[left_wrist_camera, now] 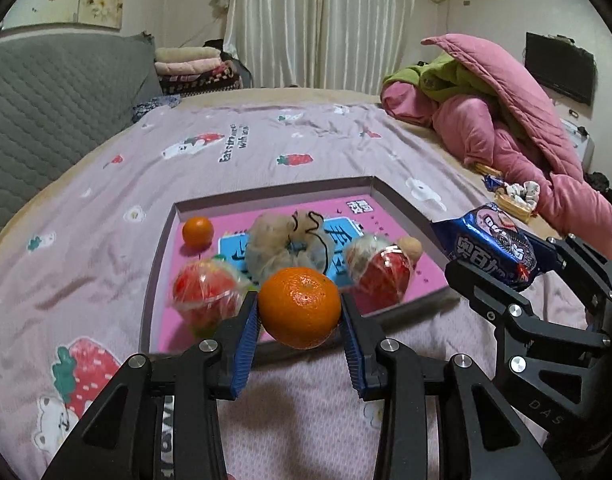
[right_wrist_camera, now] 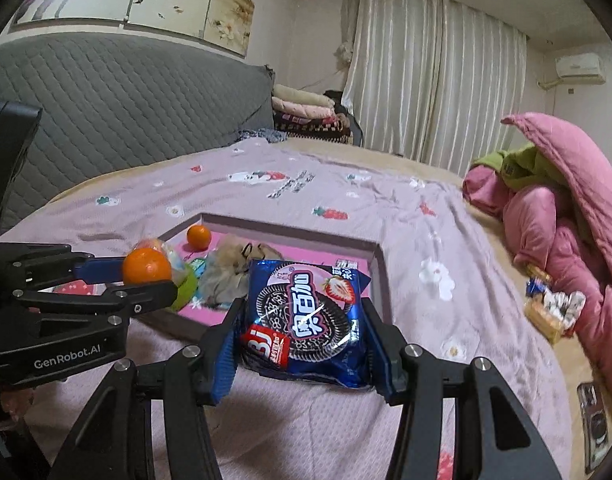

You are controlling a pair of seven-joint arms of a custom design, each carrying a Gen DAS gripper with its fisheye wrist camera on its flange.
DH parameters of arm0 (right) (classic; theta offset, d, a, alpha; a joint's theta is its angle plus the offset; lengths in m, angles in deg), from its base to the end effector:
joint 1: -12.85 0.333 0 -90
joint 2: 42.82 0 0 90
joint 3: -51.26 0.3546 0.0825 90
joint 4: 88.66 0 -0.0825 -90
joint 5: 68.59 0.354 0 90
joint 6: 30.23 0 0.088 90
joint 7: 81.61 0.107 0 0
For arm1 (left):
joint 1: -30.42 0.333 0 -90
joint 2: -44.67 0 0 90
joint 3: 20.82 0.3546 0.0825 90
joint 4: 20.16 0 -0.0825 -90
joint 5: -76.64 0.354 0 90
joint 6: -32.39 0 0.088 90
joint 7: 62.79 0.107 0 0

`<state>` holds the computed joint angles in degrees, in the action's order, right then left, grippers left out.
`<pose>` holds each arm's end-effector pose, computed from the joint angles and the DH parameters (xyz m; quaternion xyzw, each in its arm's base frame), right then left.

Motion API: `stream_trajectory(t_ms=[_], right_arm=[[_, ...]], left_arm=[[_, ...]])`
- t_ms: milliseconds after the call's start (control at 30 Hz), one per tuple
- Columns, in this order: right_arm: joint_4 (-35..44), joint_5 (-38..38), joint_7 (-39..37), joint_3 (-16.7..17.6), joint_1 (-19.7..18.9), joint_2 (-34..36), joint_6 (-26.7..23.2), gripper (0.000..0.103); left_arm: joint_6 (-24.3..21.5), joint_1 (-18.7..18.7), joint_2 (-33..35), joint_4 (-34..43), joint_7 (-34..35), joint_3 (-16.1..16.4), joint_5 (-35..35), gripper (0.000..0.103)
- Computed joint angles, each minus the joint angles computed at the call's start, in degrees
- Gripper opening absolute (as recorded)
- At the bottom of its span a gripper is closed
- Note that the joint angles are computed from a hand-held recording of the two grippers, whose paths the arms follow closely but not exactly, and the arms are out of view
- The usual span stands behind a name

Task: Organize objects
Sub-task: 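Carry the tangerine and cookie pack over the grey box with both grippers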

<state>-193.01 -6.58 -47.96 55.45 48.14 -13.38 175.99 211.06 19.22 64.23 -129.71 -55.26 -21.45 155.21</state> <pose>0.5705 0.3138 0.4158 -0.7126 0.4839 -0.3406 0.3768 0.5883 -0.2081 0.4249 -0.5979 0.6779 -0.3356 0.2651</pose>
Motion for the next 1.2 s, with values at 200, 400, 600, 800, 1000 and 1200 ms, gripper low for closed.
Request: stream_trajectory(t_ms=[200,400,600,800,1000,1200], right_arm=[[1.96,-1.78,0.52,-0.26,-0.89,1.02,-0.28,0.054],[4.57,-0.71,-0.59,-2.42,-0.36,2.27,-2.12,0.054],[7.25,2.08,-1.91,-5.76,0.97,3.59,-4.90,0.054],[7.71,-1.29,0.85,-4.89,-0.78,4.07,-4.91,0.054],[8.89,-2.44,2.42,-7.11,0.12,4.81,-6.19,0.054],[10.64,-2.61,4.15,-11.74,2.83,6.27,-8.55,0.054]], left_arm=[[-0.89,0.05,1.40,2.19,4.17,-0.41,-4.83,0.040],[-1.68,-0.58,3.62,4.62,9.08,-0.30,-10.50,0.040],[-1.87,-1.47,5.50,6.01,13.19,0.23,-15.34,0.040],[-1.53,-2.62,6.57,7.20,14.90,1.65,-17.79,0.040],[-1.60,-3.18,7.45,8.47,15.95,2.37,-19.52,0.040],[-2.29,-3.47,8.59,9.81,17.77,2.36,-21.31,0.040]])
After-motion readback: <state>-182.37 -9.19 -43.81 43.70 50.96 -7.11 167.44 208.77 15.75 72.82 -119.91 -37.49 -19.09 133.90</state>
